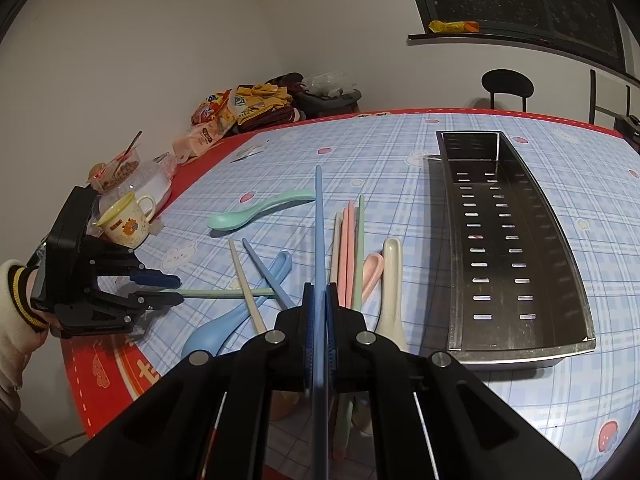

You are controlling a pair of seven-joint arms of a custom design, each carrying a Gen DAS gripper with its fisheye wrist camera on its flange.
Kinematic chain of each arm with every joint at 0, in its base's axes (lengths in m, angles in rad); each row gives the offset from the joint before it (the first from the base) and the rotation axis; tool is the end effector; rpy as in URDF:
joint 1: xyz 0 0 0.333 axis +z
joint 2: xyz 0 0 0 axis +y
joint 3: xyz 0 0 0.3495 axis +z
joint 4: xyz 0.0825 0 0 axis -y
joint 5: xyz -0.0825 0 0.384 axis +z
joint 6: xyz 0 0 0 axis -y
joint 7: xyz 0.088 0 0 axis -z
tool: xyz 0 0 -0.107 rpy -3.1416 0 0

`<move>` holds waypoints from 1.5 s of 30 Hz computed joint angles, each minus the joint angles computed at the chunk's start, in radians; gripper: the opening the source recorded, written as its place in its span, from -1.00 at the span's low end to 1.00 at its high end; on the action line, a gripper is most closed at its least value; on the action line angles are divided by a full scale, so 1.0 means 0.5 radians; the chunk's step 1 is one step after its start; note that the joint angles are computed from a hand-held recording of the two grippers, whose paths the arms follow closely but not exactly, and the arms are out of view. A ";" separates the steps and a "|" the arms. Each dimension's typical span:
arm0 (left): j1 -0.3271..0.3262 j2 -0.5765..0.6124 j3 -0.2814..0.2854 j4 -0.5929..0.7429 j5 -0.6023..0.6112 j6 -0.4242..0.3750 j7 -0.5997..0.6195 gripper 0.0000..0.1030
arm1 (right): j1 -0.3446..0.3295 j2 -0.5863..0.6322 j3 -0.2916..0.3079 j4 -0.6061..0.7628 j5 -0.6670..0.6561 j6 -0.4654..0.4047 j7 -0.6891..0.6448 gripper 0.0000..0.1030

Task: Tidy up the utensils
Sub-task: 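Grasp the pale green chopstick with the left tool while the right tool holds the blue chopstick, then carry the pale green chopstick with the left tool and lower it into the steel tray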

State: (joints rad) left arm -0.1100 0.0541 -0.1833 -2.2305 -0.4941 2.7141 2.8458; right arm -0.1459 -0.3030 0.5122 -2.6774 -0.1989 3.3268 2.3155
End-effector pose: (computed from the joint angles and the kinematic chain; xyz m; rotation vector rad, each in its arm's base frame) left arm 0.5482 -0.1468 0.4250 -0.5680 2.7135 -0.5865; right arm 0.4024 0.1878 0.4595 -1.5142 1.6952 -0.4861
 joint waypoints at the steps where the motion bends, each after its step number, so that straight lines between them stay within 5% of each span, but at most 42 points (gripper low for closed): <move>1: -0.005 0.001 0.001 0.003 0.046 0.002 -0.014 -0.54 | 0.002 -0.007 -0.001 -0.003 0.002 0.001 0.001 -0.88; 12: -0.062 -0.139 0.015 -0.292 0.830 0.402 -0.336 -0.78 | -0.008 -0.110 -0.015 -0.054 -0.039 -0.027 0.077 -0.88; 23: -0.040 -0.264 0.068 -0.417 0.667 0.405 -0.208 -0.80 | 0.028 -0.029 -0.047 -0.026 -0.044 0.007 0.064 -0.88; 26: -0.064 -0.242 0.100 -0.350 0.384 0.319 -0.106 -0.80 | 0.038 -0.016 -0.058 -0.027 -0.023 0.014 0.046 -0.88; 30: -0.054 -0.257 0.109 -0.250 0.135 -0.051 0.002 -0.80 | 0.056 -0.022 -0.073 -0.027 -0.009 -0.004 0.028 -0.88; 40: -0.007 -0.386 0.103 -0.409 0.267 -0.012 -0.130 -0.80 | 0.065 -0.030 -0.098 -0.043 0.001 0.011 0.024 -0.88; 45: 0.011 -0.400 0.200 -0.339 -0.021 -0.275 -0.130 -0.80 | 0.114 -0.010 -0.139 -0.053 0.024 0.038 0.003 -0.88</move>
